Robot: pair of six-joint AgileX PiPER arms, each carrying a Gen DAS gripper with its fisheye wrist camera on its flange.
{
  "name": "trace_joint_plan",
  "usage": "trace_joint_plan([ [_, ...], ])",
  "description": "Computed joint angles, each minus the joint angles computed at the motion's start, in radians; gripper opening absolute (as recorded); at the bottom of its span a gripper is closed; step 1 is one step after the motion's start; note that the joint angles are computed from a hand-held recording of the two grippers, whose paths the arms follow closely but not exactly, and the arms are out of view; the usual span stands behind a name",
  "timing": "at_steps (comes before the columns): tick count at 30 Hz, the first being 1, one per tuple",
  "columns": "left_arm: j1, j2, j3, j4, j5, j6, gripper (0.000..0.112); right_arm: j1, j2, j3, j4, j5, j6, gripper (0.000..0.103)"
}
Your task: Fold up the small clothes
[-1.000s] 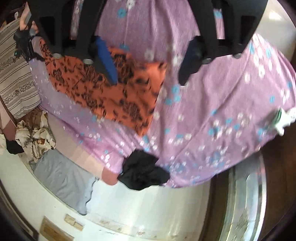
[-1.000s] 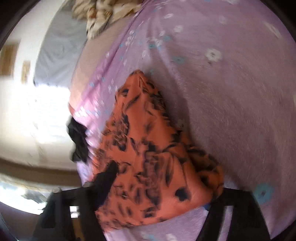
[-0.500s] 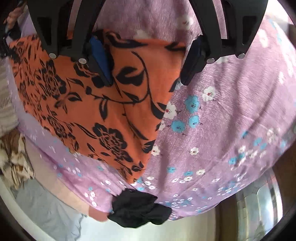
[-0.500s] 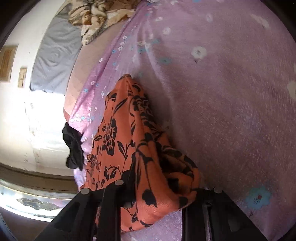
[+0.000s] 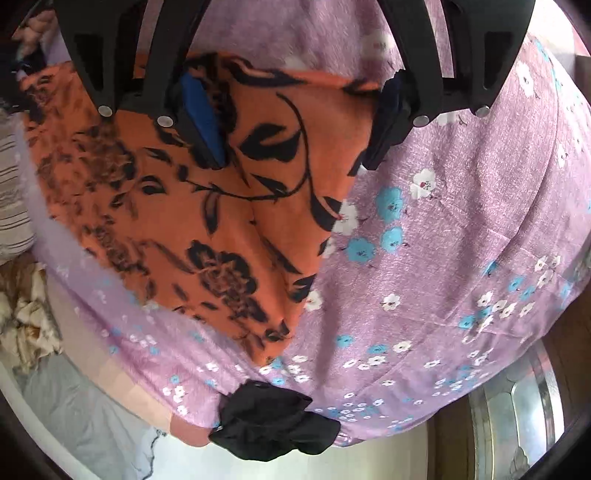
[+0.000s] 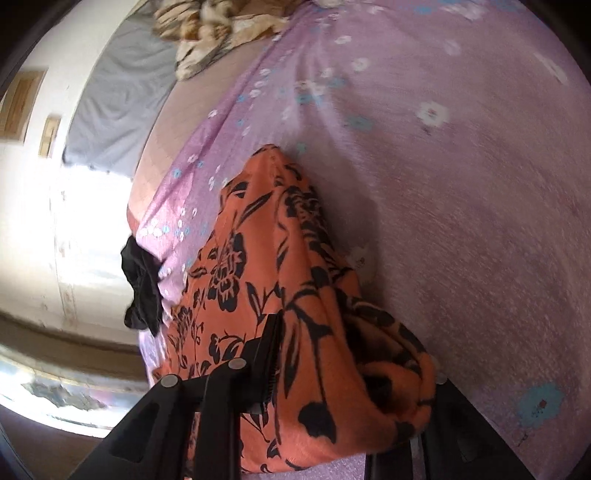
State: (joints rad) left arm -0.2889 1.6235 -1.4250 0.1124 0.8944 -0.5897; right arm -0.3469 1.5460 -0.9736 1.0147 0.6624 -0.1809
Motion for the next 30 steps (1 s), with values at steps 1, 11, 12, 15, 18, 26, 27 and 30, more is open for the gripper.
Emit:
trace_joint_plan([
  [1, 0.0, -0.022, 0.01, 0.008, -0.012, -0.003, 0.076, 0.014, -0.012, -0.014, -0.041, -0.011, 0.025, 0.022],
  [11, 0.064, -0.046, 0.038, -0.081, -0.001, 0.076, 0.075, 0.176, -0.063, -0.166, -0.396, -0.054, 0.272, 0.019],
  [12, 0.062, -0.061, 0.035, -0.08, -0.002, 0.073, 0.075, 0.166, -0.057, -0.16, -0.392, -0.046, 0.283, 0.019],
  [15, 0.024, -0.099, 0.035, -0.031, -0.042, 0.051, 0.075, 0.091, -0.065, -0.107, -0.221, -0.026, 0.209, 0.019],
  [18, -0.026, -0.007, -0.048, 0.082, 0.081, 0.049, 0.075, 0.121, -0.09, -0.138, -0.251, -0.028, 0.212, 0.019],
  [26, 0.193, -0.128, 0.065, -0.159, 0.031, 0.149, 0.075, 0.329, -0.021, -0.463, -0.405, 0.071, 0.396, 0.018],
  [27, 0.216, -0.12, 0.047, -0.171, 0.069, 0.183, 0.075, 0.364, 0.0, -0.507, -0.407, 0.075, 0.416, 0.018],
  [30, 0.277, -0.134, 0.072, -0.254, 0.064, 0.273, 0.075, 0.486, 0.055, -0.624, -0.473, 0.082, 0.501, 0.018],
])
